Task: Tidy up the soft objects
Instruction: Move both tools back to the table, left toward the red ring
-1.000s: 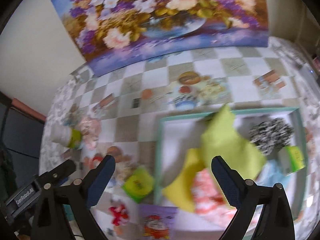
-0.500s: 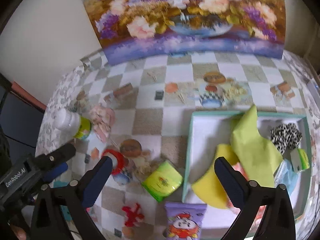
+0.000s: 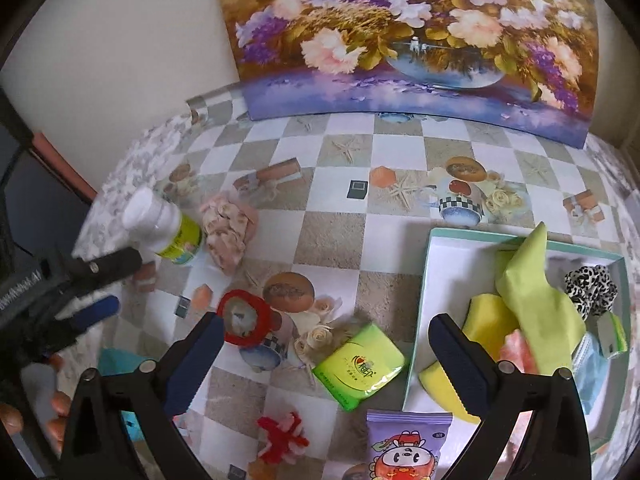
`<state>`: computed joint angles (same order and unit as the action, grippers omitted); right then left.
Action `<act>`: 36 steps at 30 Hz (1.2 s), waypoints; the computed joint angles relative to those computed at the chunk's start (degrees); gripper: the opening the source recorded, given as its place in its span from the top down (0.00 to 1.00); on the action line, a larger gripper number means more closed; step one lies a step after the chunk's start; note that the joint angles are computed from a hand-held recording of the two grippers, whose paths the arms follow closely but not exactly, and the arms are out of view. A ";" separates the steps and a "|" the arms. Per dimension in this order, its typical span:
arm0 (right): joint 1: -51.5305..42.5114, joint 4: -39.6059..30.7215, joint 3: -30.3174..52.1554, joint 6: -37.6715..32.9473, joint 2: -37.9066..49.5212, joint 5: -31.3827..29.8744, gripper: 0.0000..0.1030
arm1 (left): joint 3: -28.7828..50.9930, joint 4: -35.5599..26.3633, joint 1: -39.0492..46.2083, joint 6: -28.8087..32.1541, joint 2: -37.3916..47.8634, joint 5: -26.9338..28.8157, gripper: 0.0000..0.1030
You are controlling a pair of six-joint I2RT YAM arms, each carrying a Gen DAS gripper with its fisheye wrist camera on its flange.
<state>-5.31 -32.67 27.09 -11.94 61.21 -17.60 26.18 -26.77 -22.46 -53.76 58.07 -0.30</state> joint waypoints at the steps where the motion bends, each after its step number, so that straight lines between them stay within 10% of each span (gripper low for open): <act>1: 0.96 0.16 -0.22 0.33 0.21 0.82 0.00 | -0.29 0.82 0.04 0.31 0.08 -0.12 0.09; 36: -3.41 8.00 -3.92 -8.95 13.57 -2.24 0.14 | 10.33 9.24 -11.31 2.31 32.90 -1.03 0.12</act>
<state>-8.72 -24.67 23.17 -20.89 74.78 -19.84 36.51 -17.53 -33.77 -51.44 90.97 -1.34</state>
